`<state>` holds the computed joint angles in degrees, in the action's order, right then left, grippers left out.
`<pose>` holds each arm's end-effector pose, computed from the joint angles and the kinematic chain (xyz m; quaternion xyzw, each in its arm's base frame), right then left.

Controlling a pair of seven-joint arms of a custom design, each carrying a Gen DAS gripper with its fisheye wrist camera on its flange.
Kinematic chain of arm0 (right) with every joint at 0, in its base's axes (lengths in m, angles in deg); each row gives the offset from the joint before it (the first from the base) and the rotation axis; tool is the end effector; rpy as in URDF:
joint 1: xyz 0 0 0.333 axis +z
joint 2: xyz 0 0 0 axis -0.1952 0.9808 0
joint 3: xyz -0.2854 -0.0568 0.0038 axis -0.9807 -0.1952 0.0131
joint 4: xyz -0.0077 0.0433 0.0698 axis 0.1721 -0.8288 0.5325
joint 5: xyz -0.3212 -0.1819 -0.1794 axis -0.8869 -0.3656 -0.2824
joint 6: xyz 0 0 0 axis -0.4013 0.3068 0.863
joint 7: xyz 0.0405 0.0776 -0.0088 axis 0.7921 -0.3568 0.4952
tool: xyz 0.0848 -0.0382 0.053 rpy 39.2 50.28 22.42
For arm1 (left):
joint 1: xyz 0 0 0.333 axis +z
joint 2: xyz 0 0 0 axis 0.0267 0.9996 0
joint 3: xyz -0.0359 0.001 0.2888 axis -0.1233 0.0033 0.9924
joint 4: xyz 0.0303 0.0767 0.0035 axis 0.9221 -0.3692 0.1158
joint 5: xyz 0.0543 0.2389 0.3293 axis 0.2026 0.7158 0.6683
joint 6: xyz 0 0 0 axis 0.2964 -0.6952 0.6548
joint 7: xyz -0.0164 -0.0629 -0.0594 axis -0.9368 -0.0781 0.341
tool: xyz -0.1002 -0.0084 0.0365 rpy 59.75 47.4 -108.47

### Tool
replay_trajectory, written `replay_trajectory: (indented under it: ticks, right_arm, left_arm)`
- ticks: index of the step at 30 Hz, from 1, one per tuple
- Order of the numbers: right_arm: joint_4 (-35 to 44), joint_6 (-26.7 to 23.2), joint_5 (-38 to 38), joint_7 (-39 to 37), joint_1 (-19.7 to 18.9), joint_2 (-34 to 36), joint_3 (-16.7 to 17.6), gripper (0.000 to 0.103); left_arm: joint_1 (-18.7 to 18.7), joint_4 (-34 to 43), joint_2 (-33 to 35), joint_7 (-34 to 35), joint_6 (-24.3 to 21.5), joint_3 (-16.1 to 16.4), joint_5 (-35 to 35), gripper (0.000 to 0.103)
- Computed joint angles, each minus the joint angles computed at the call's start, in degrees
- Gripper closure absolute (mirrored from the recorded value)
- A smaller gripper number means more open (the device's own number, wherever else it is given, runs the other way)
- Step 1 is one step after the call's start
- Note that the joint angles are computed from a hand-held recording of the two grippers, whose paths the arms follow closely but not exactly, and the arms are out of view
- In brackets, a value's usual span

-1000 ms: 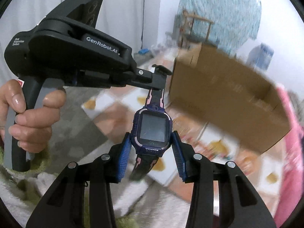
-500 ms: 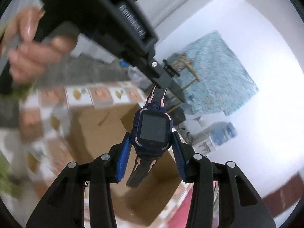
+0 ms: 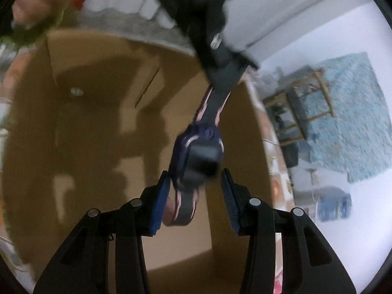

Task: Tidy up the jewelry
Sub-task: 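Release the strap with left gripper and carry the watch over the box with right gripper, then lower the watch into the cardboard box with the right gripper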

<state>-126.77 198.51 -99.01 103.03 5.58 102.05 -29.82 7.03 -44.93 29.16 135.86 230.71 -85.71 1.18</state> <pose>0.6290 0.2272 0.4355 -0.9417 0.1283 -0.3001 0.0814 0.6967 -0.1032 0.4085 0.5645 -0.7083 0.4227 0.0292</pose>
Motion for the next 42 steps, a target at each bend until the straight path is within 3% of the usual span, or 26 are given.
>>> replay_trajectory:
  ticks: [6, 9, 12, 15, 18, 21, 25, 32, 35, 36, 37, 39, 42]
  right_arm:
    - [2.8, -2.7, -11.4, 7.2, 3.0, 3.7, -3.7, 0.060]
    - [2.1, -2.0, -12.0, 9.8, 2.5, 2.7, -3.4, 0.060]
    - [3.7, -5.6, -9.2, 12.3, 1.8, 2.3, -2.7, 0.060]
    - [6.0, -10.9, -0.8, 14.2, -0.1, 1.4, -1.2, 0.060]
    - [10.8, -17.5, 9.1, 15.4, -2.0, 2.8, 0.2, 0.060]
    - [12.9, -20.5, 14.4, 15.1, -3.0, 4.1, 0.9, 0.060]
    - [20.8, -24.9, 17.4, 12.8, -3.4, 10.8, 1.3, 0.060]
    - [22.5, -28.6, 18.4, 11.0, -2.7, 13.9, 1.4, 0.060]
    - [25.5, -31.8, 20.8, 12.0, -3.4, 16.2, 1.5, 0.072]
    - [25.6, -31.6, 20.0, 13.1, -2.9, 16.3, 1.0, 0.082]
    - [26.1, -32.4, 20.3, 13.5, -3.1, 16.6, 1.0, 0.083]
    - [26.8, -34.2, 21.0, 13.5, -3.4, 16.9, 1.2, 0.098]
    - [23.6, -32.3, 17.6, 14.5, -2.1, 15.2, 0.3, 0.100]
  left_arm:
    - [1.5, -2.5, -1.6, 1.5, 0.6, -0.1, -2.1, 0.086]
    - [1.6, -3.4, -2.2, 3.9, -0.1, 0.2, -3.8, 0.081]
    - [0.8, -3.7, -2.2, 3.3, 0.0, 0.9, -3.1, 0.081]
    - [1.2, -4.8, -3.3, 4.0, 0.4, 0.9, -5.1, 0.081]
    - [1.8, -7.4, -5.9, 7.7, 1.8, 0.9, -9.5, 0.076]
    - [1.6, -9.8, -8.4, 10.3, 2.7, 1.9, -13.3, 0.075]
    - [1.0, -13.0, -11.3, 11.5, 2.6, 3.7, -15.8, 0.075]
    - [-0.4, -17.4, -14.2, 12.6, 1.0, 6.3, -17.5, 0.069]
    - [-1.0, -18.3, -14.5, 12.4, 0.4, 6.7, -16.7, 0.069]
    - [-1.2, -18.5, -14.5, 12.5, 0.3, 6.8, -16.6, 0.069]
    - [-1.4, -18.6, -14.4, 12.6, 0.3, 6.8, -16.3, 0.069]
    - [-1.9, -18.9, -14.4, 12.0, 1.0, 6.8, -15.2, 0.069]
    - [-2.9, -19.1, -13.9, 10.0, 3.3, 6.6, -11.6, 0.069]
